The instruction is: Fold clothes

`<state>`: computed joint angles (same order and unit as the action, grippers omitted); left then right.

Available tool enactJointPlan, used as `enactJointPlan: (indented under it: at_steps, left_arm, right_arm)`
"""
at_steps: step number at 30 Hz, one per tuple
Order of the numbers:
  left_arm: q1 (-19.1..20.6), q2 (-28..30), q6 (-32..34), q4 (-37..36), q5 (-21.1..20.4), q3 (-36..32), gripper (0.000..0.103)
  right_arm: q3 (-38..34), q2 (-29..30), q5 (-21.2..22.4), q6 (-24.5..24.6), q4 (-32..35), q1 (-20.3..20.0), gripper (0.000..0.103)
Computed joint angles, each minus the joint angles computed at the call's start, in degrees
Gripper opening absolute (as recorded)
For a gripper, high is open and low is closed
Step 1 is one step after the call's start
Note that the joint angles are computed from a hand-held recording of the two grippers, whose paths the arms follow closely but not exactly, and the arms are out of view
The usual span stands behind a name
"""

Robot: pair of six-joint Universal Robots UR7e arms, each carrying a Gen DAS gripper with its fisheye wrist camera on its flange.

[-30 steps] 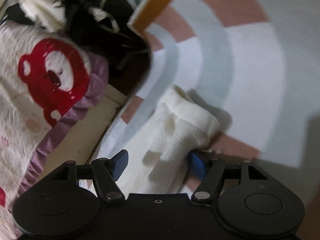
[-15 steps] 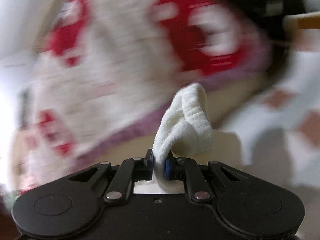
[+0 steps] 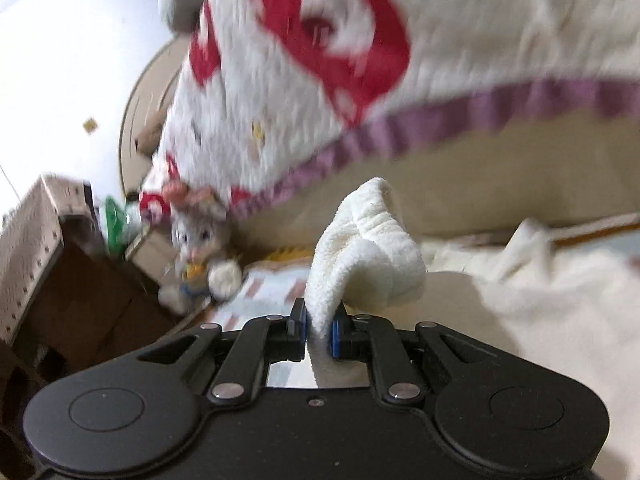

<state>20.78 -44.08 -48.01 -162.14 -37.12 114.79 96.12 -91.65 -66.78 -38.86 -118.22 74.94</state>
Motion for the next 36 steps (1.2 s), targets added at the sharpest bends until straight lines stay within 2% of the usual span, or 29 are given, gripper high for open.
enactJointPlan:
  at_steps: [1, 2, 3, 5, 6, 10, 13, 15, 17, 20, 21, 23, 24, 27, 29, 30, 31, 33, 34, 36]
  left_arm:
    - [0.2, 0.3, -0.3, 1.7, 0.0, -0.7, 0.059]
    - [0.2, 0.5, -0.8, 5.1, 0.5, -1.7, 0.059]
    - [0.2, 0.8, -0.5, 7.0, 1.1, -2.3, 0.059]
    - [-0.1, 1.3, 1.6, 7.2, 2.0, -2.4, 0.059]
    - [0.1, 1.2, 2.2, 5.7, 1.0, -2.2, 0.059]
    - [0.6, 1.6, 3.7, -1.4, -1.7, -1.5, 0.060]
    - [0.3, 2.4, 5.1, -4.3, -2.4, -1.4, 0.060]
    - [0.2, 3.3, 6.5, -6.9, -2.9, -1.4, 0.060]
    - [-0.3, 4.4, 6.1, -7.2, -1.7, -2.1, 0.063]
    - [-0.8, 5.2, 4.6, -6.5, -0.4, -3.4, 0.064]
    - [-0.8, 5.4, 4.7, -6.9, -0.7, -3.8, 0.064]
    - [-0.6, 5.7, 4.8, -7.3, -1.3, -5.1, 0.067]
    - [-0.3, 5.8, 4.1, -6.1, -1.6, -6.1, 0.068]
    - [0.5, 6.6, -4.1, 5.7, -0.6, -10.7, 0.072]
    - [1.4, 7.9, -6.5, 6.6, -1.3, -12.9, 0.072]
    - [1.8, 8.6, -7.1, 6.9, -1.5, -13.9, 0.072]
    - [2.2, 9.4, -6.9, 7.3, -1.5, -15.1, 0.072]
    - [3.1, 10.9, -6.3, 9.8, -1.2, -17.8, 0.073]
    - [3.6, 11.7, -5.8, 11.5, -1.1, -19.3, 0.073]
    - [4.6, 13.0, -4.0, 13.1, -0.7, -21.4, 0.073]
  right_arm:
    - [0.0, 0.7, -2.5, -2.3, 1.7, 0.7, 0.022]
    - [-1.7, 2.2, -7.0, -5.5, 5.4, 1.9, 0.023]
    - [-2.3, 2.9, -10.6, -7.8, 6.6, 2.8, 0.032]
    - [-1.0, 1.7, -14.1, -10.2, 2.4, 3.0, 0.049]
    - [-0.5, 1.3, -15.7, -10.3, 0.5, 3.2, 0.058]
    - [-0.7, 0.4, -25.3, -3.4, -4.4, 3.0, 0.059]
    - [1.5, -0.7, -34.2, -1.2, -12.9, 1.7, 0.059]
    - [3.2, -1.8, -37.1, 1.1, -18.0, -0.3, 0.060]
    - [2.8, -3.1, -35.2, 7.1, -16.7, -4.0, 0.060]
    - [-0.6, -4.7, -28.4, 18.9, -10.2, -10.1, 0.060]
    - [-0.6, -5.5, -25.8, 20.1, -10.5, -11.3, 0.060]
    - [-0.2, -6.7, -23.3, 19.8, -12.6, -12.3, 0.060]
    - [0.2, -7.1, -23.4, 18.5, -13.7, -12.1, 0.060]
    - [0.5, -7.3, -22.3, 14.3, -12.1, -12.5, 0.060]
    - [0.0, -6.9, -20.2, 11.1, -9.4, -12.9, 0.059]
    - [0.6, -6.7, -20.3, 8.9, -10.2, -12.6, 0.059]
    - [1.9, -6.6, -22.5, 5.5, -13.4, -11.2, 0.059]
    - [6.4, -6.5, -27.1, -5.0, -24.9, -8.3, 0.059]
    - [8.0, -6.4, -27.6, -9.5, -28.3, -7.6, 0.059]
    - [9.2, -6.4, -25.9, -14.1, -28.7, -7.8, 0.059]
